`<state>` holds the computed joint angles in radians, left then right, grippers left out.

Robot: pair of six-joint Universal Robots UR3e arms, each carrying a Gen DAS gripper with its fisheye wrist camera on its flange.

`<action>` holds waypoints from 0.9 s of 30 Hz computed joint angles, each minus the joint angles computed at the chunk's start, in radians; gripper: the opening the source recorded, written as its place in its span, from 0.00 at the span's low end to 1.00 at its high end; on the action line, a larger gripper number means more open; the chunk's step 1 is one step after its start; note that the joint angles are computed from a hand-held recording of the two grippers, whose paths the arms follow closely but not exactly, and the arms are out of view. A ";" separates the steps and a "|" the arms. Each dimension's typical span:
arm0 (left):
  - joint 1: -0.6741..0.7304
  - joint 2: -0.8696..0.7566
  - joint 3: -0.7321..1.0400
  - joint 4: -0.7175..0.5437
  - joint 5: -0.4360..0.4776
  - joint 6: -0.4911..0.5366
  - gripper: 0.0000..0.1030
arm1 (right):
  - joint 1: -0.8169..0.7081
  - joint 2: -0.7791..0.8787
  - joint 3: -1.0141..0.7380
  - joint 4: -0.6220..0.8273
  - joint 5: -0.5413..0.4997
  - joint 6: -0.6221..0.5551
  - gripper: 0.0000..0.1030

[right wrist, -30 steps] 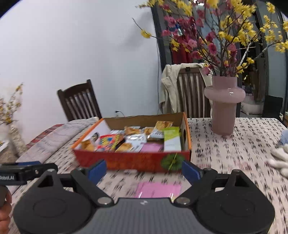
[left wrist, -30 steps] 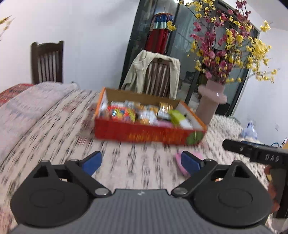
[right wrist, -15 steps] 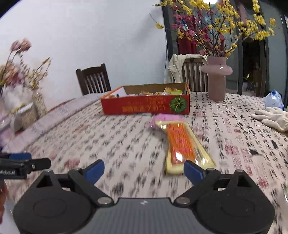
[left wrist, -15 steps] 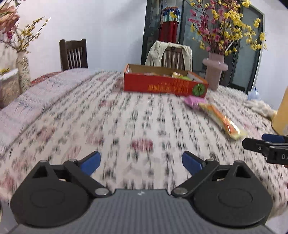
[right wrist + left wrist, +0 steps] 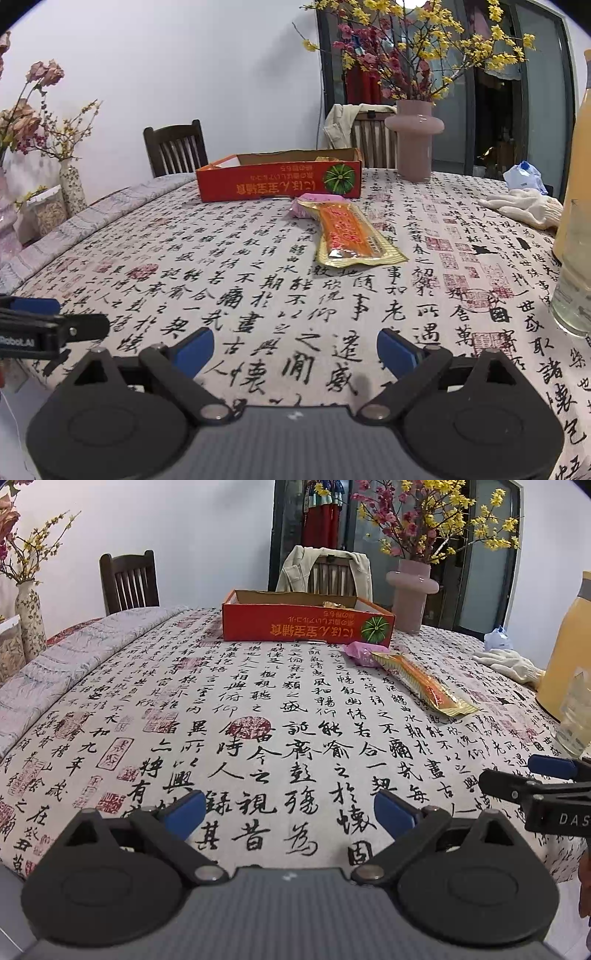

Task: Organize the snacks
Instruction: 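Return both open grippers to the last two packets, then grasp the gold-orange long bar with the right gripper while the left grasps a pink packet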

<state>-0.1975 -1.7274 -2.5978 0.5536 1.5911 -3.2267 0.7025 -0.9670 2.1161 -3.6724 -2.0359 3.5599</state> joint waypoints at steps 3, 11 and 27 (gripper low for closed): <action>0.017 -0.004 0.045 -0.048 -0.016 -0.002 0.97 | -0.020 0.007 -0.015 0.001 0.013 -0.012 0.92; 0.086 -0.063 0.225 -0.169 -0.120 0.031 0.97 | -0.168 0.019 -0.179 0.119 0.141 -0.154 0.90; 0.066 -0.514 1.198 -0.747 -0.230 0.096 0.98 | -0.472 0.286 -0.825 0.626 0.459 -0.300 0.66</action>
<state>-0.1313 -2.2410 -1.3994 -0.1931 1.3614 -3.1310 0.2309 -0.6809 1.2910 -3.0460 -1.5773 3.2600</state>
